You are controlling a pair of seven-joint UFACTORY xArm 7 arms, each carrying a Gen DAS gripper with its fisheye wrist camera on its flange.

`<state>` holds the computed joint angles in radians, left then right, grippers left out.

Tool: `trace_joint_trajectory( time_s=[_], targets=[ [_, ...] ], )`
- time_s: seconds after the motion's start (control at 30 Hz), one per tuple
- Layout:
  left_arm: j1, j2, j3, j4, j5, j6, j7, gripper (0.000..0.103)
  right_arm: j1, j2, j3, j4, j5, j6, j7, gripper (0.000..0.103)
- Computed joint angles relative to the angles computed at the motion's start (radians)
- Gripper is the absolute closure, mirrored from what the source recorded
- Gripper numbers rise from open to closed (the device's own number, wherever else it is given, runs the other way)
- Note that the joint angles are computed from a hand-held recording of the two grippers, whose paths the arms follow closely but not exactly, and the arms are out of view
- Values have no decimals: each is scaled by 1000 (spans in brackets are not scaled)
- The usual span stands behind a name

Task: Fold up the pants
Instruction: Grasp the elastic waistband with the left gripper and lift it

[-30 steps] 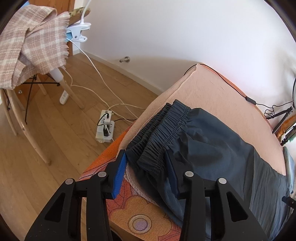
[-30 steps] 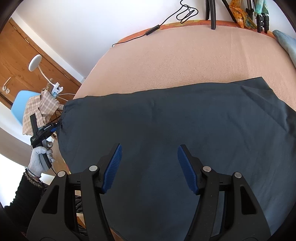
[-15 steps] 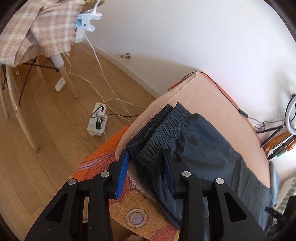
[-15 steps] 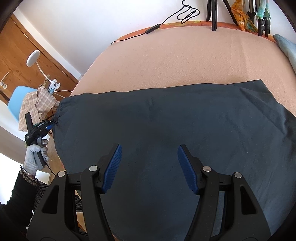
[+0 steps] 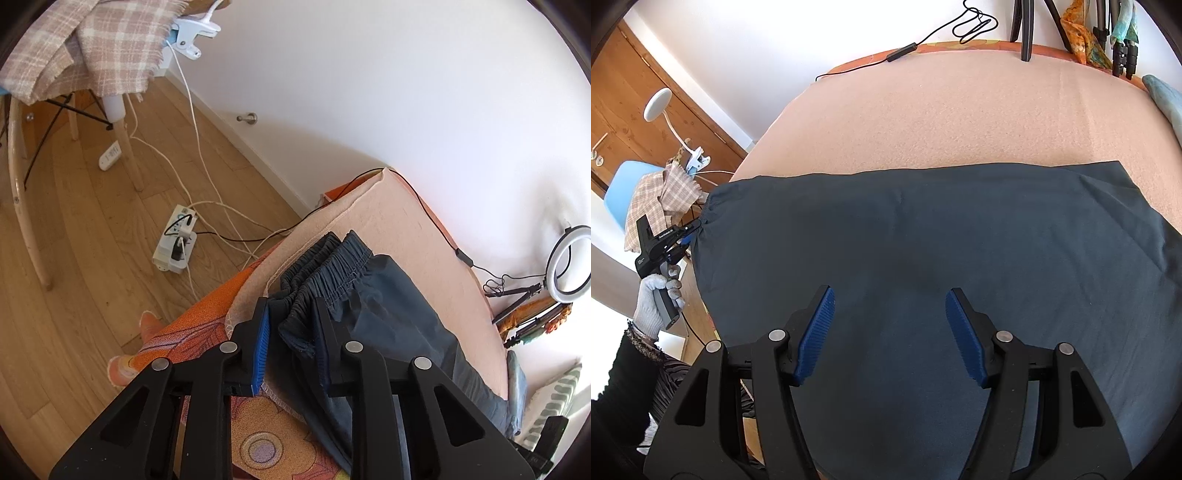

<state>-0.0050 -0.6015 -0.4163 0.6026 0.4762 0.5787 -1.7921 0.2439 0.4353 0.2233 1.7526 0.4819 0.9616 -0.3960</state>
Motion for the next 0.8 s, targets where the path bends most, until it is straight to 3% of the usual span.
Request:
trace_joint_trajectory(
  time_s=[0.3,0.53,0.67,0.8],
  targets=[
    [-24,105,-61,180,156,234,74,87,-12,-1,0,-6,17,-4,1,37],
    [-97,211,-50,289,292,246,83,89,-8,2,0,-1,10,-3,5,37],
    [-150,329,-68,402,391,279,151,89,-10,7,4,4,19,-5,0,37],
    [-214,434,-49,476,438,210,172,90,-20,26,16,29,55,29,2,37]
  ],
)
